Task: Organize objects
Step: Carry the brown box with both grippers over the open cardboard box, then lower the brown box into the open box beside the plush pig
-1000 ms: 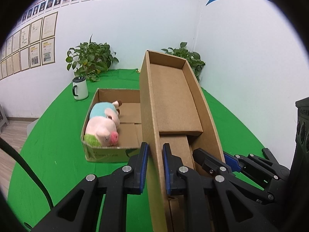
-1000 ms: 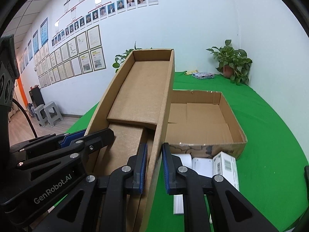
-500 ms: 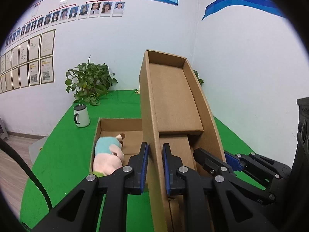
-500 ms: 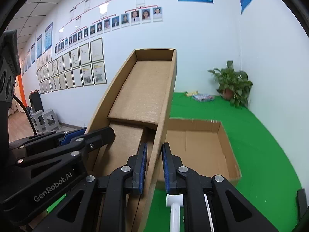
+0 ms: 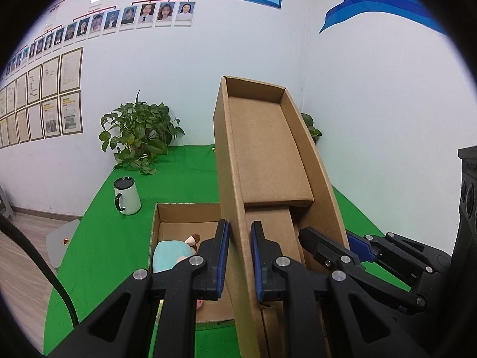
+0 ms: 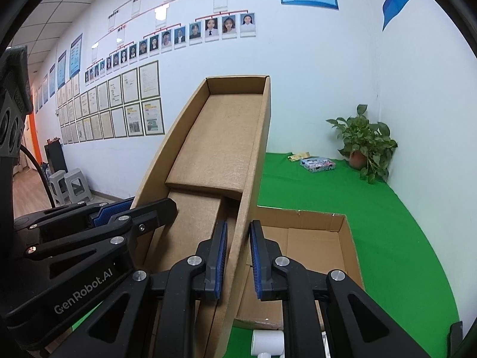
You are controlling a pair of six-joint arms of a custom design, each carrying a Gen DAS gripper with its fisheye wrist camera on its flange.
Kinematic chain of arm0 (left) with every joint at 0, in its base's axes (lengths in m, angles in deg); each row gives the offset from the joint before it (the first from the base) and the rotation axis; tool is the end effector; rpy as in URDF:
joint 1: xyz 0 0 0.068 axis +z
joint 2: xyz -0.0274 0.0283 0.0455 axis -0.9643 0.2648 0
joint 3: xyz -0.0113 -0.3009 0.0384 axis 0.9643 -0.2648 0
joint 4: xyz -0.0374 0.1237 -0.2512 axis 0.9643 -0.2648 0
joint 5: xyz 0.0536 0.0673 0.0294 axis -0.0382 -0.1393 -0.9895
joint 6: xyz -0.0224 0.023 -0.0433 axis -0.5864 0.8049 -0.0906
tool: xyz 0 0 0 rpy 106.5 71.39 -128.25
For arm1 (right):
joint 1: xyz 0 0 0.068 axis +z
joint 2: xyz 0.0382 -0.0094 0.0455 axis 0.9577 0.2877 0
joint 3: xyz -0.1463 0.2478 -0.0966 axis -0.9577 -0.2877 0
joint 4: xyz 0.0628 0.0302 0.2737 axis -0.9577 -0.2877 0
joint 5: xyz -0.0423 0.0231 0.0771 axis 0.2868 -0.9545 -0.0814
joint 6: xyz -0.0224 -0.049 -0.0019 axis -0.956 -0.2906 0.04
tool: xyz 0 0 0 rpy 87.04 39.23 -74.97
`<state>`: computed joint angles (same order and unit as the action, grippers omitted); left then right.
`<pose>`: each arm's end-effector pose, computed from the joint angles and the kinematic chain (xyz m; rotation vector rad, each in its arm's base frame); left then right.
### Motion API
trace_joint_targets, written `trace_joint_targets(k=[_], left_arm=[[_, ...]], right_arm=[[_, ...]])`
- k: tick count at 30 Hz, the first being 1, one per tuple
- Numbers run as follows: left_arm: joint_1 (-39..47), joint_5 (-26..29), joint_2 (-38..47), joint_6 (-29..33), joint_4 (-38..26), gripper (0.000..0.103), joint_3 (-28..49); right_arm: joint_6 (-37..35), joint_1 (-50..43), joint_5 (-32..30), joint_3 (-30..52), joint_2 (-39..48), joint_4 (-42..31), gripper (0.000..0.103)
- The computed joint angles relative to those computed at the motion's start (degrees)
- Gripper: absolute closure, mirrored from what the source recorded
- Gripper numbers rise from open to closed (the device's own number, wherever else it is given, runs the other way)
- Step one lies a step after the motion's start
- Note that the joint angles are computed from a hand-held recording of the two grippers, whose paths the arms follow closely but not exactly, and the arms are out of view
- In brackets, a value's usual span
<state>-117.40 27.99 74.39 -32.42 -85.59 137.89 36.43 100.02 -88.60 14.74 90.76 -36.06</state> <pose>0.2620 -0.2231 0.3380 0.1507 2.0596 -0.2640 0.2569 0.1301 0.4214 -0.4524 2.0028 0.3277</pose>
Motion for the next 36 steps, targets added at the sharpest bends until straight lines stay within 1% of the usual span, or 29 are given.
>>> trace_joint_targets(k=[2,8,13,22,27,36], left_arm=[[1.1,1.2,1.6,0.0,-0.4,0.089,1.4],[3.5,4.1,6.4,0.5,-1.5,0.089,5.4],[4.5,5.1,9.5,0.4,-2.2,0.089,7.8],[7.0,7.8,16.9,1.1,-3.0,0.089,13.2],[8.3,9.0,20.9,1.2,-2.9,0.090,15.1],[10.5,10.7,28.0,0.9,-4.8,0.090,18.3]], right_arm=[[0.0,-0.9,-1.1,3.1,3.6,-0.7,0.090],[-1.0,-3.3,-3.2,8.4,11.5,-0.8,0.090],[-1.4,-5.4,-5.3,12.4,17.5,-0.5,0.090],[-1.3,-7.3,-7.2,17.7,27.0,0.6,0.090],[-1.4,-8.3,-8.3,22.8,34.2,0.1,0.090],[-1.0,-9.7,-11.4,28.6,45.8,1.0,0.090]])
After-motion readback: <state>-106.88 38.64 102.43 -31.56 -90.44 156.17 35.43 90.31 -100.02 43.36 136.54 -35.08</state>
